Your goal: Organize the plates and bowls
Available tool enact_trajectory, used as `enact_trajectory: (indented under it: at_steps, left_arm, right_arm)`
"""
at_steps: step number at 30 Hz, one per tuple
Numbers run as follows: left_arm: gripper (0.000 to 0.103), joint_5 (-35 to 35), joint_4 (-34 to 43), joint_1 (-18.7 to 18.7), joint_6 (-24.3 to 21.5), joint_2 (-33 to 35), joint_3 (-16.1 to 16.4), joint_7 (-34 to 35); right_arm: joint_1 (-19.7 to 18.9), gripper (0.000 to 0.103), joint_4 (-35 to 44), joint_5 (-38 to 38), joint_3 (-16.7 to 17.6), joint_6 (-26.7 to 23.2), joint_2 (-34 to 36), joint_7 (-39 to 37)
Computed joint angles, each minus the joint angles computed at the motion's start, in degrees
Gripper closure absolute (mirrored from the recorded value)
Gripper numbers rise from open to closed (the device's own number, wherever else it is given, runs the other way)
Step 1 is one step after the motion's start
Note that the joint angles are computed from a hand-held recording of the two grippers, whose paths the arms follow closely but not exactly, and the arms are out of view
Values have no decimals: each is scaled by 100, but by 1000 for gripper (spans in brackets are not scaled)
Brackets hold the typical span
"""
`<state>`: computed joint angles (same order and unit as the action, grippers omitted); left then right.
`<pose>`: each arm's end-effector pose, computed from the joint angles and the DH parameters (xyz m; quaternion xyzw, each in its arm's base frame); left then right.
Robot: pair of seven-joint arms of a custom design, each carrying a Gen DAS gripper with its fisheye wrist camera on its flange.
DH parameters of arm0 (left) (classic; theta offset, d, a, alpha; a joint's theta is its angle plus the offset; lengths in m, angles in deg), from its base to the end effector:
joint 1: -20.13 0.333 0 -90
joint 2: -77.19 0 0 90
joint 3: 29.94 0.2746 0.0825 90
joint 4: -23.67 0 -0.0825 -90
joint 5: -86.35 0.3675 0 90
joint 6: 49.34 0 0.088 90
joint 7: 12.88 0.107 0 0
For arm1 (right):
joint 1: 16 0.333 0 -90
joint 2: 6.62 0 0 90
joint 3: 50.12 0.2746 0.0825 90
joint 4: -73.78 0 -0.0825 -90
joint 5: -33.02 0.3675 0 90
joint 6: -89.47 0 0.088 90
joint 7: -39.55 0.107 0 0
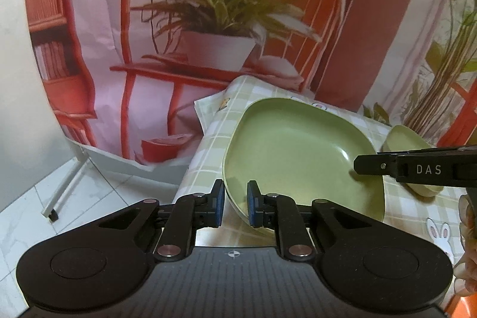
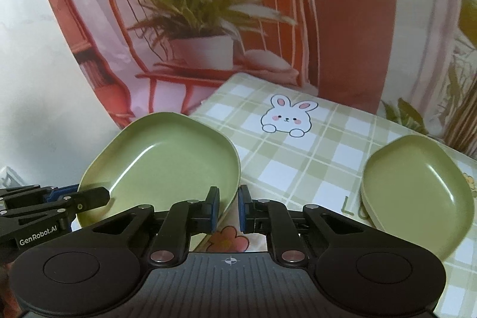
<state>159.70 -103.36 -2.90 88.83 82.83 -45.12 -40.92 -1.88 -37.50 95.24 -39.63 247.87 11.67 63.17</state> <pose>0.4247 -0.3270 0.3164 -0.7659 0.4935 -0.2616 0.3184 0.5764 0.2167 0.3295 -0.8214 0.4198 -0.0530 0.3825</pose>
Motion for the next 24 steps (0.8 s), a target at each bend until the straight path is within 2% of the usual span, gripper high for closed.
enact_trajectory:
  at_steps: [5,9,15,24]
  left_arm:
    - [86,-456,-82,-120,-264,-314,-169,290]
    - [86,-735,-76,-209,-415,-461,-298,480]
    - [86,-1067,201,-440,-908,-486,-494,806]
    - [86,-1005,847,-849,-1350,-168,-635,741]
  right_arm:
    - [-132,91,-488,540,-33,-275,-592,-378]
    - [-136,91,-879,795,-243,-577,-1046,-484]
    - [-139,91,-1473,1092,-594,-907,-1721,-728]
    - [-341,91,-2035,1206,-1095,-1370,-2435,-974]
